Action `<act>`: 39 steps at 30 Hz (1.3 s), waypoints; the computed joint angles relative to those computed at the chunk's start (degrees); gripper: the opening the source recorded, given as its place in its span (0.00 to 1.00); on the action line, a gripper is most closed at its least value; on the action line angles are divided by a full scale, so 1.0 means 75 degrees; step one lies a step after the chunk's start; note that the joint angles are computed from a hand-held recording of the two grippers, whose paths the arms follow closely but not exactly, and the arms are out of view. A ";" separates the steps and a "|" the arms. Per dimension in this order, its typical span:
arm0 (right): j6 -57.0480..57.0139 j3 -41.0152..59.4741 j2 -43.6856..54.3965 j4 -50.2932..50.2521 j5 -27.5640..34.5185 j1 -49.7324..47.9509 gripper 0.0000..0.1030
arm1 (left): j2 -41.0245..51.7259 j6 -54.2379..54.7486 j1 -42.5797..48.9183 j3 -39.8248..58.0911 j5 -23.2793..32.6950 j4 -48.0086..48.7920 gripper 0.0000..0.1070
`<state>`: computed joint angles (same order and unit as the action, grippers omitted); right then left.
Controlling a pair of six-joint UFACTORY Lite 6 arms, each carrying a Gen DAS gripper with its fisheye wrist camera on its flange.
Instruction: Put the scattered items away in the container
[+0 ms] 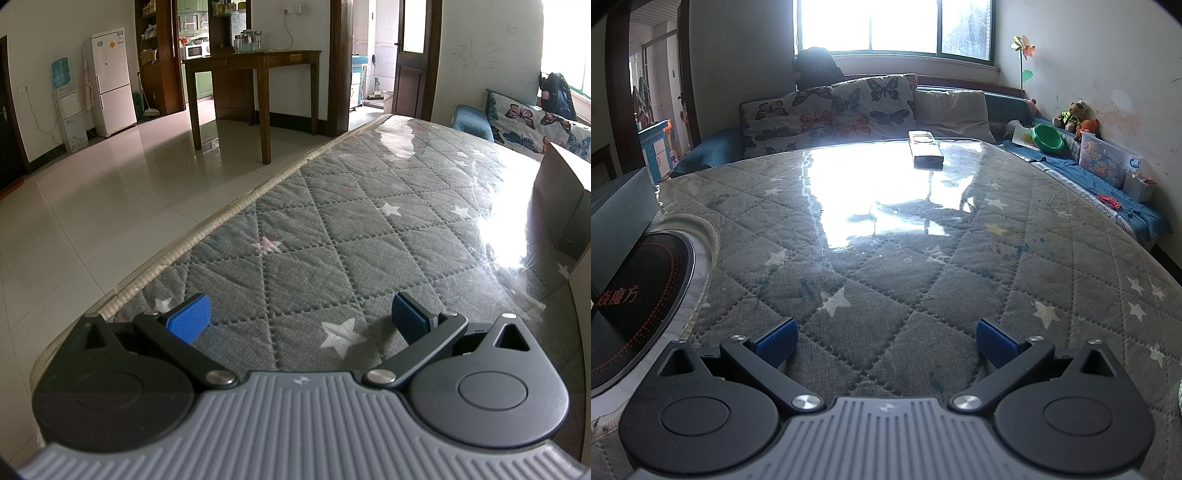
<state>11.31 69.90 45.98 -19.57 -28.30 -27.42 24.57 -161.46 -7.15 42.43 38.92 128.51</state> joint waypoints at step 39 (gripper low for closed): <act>-0.0834 -0.3798 -0.2818 0.0692 -0.0789 0.0542 1.00 | -0.0619 0.0422 -0.0384 -0.0508 -0.0436 -0.0415 0.96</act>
